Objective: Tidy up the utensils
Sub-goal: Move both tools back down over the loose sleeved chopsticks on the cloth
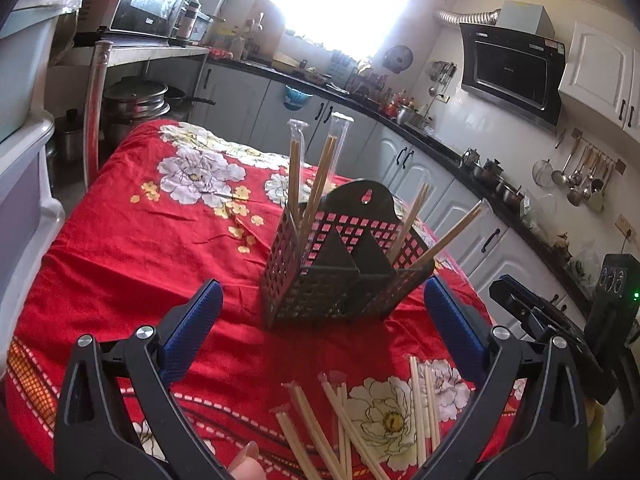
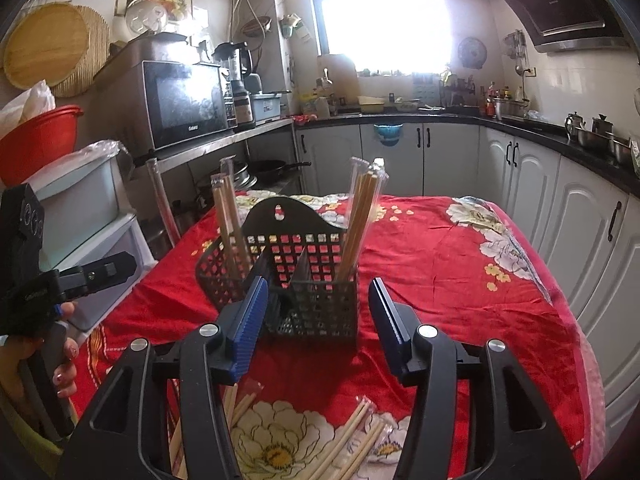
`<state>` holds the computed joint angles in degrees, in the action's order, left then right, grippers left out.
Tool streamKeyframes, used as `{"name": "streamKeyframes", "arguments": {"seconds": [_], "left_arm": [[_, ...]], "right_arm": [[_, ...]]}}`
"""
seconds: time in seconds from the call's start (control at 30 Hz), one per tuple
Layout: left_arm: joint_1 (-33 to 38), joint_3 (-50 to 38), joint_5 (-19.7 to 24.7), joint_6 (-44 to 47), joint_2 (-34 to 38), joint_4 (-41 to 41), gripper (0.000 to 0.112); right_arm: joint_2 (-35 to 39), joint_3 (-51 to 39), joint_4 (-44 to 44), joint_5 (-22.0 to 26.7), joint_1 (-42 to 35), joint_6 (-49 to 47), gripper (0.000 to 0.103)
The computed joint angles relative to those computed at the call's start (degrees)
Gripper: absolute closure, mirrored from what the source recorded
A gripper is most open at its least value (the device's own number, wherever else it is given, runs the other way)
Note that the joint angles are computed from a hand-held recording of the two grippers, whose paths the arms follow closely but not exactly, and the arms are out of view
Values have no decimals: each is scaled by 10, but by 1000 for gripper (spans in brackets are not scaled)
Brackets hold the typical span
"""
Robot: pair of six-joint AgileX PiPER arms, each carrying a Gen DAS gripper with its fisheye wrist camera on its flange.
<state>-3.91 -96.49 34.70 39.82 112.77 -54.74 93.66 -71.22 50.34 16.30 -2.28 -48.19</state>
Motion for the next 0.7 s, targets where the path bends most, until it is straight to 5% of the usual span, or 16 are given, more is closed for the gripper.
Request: {"name": "streamKeyframes", "arguments": {"seconds": [0.7], "left_arm": [[4, 95, 9, 66, -23, -24, 20]], "right_arm": [[-22, 89, 3, 16, 10, -33, 53]]}}
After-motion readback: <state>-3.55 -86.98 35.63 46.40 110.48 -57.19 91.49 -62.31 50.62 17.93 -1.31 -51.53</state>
